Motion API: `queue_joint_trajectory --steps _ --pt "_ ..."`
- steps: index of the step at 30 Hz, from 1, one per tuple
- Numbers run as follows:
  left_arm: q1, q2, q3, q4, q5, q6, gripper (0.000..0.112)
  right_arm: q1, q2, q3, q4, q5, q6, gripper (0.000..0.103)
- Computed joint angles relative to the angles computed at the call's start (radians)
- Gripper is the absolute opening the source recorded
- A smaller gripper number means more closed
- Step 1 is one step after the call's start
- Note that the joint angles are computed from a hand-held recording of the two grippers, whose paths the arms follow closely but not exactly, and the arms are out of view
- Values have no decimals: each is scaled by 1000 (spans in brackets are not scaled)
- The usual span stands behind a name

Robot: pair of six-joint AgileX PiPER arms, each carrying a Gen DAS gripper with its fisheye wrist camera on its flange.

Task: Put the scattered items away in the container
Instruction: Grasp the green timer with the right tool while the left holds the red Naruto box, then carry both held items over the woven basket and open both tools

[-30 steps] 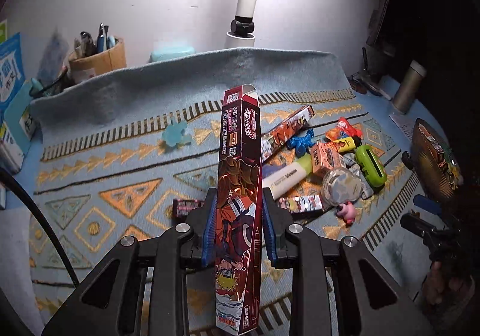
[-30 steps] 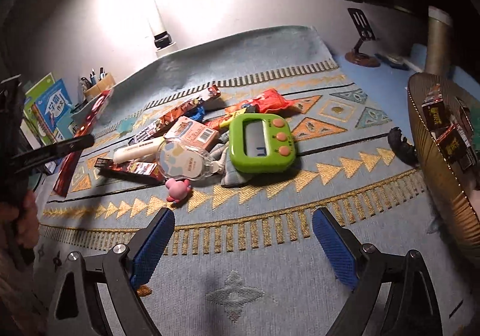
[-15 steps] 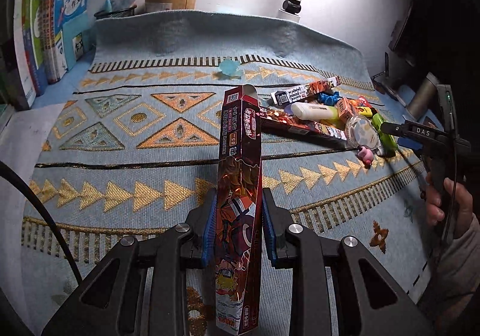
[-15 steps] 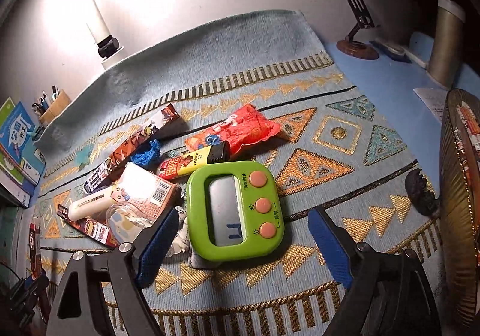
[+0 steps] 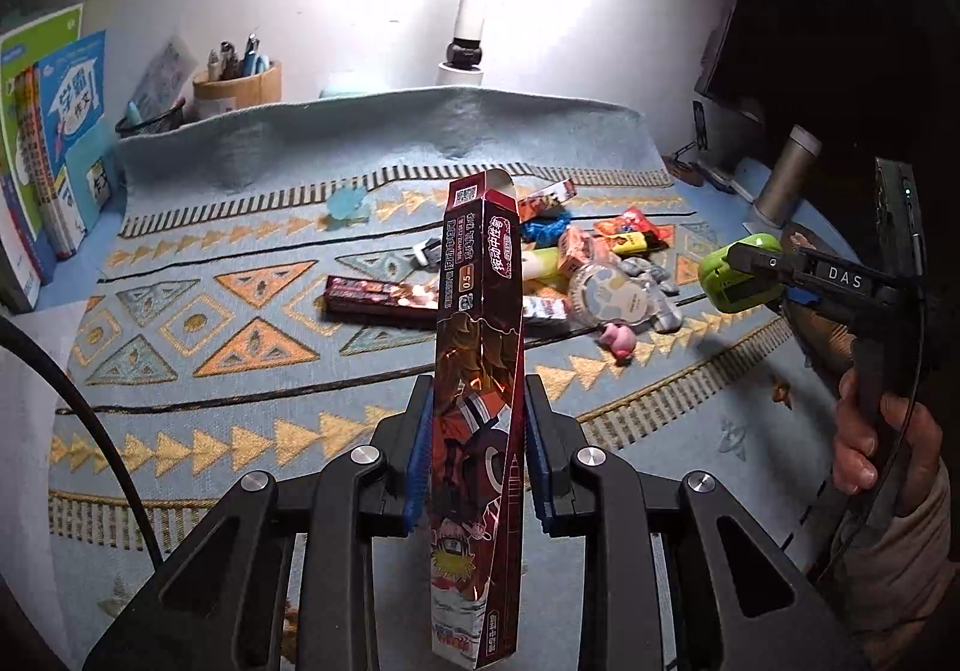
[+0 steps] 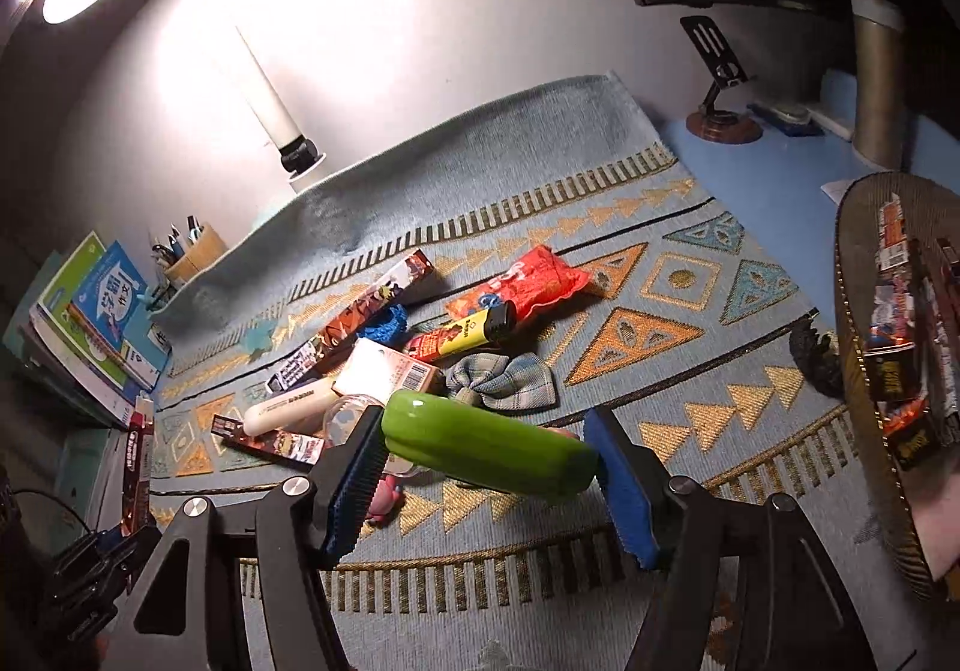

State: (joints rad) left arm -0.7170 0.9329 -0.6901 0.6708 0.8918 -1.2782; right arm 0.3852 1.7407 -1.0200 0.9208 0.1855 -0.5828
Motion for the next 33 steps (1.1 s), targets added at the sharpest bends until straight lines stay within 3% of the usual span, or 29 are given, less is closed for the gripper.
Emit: queue_joint_trajectory --steps 6,11,14,17,21,26,29,31,33 --pt "-79 179 -217 24 -20 49 24 -117 -240 156 285 52 -312 66" --pt "-103 390 -470 11 -93 168 24 -318 -419 232 317 91 -386 66" --pt "-87 548 -652 -83 -162 316 24 -474 -439 238 314 97 -403 66" --pt "-77 732 -854 -230 -197 490 24 -639 -370 209 296 127 -386 66" --pt "-83 983 -1171 -380 -132 683 24 -776 -246 153 290 137 -401 66" --pt "-72 1227 -1518 -469 -18 763 25 -830 -161 106 319 133 -453 66" --pt "-41 1342 -1693 -577 61 822 39 -864 -101 72 343 196 -486 66" --pt "-40 1364 -1719 -580 108 782 40 -890 -77 62 328 252 -472 71" --pt "-64 1333 -1661 -516 104 729 40 -911 -91 90 380 265 -531 78"
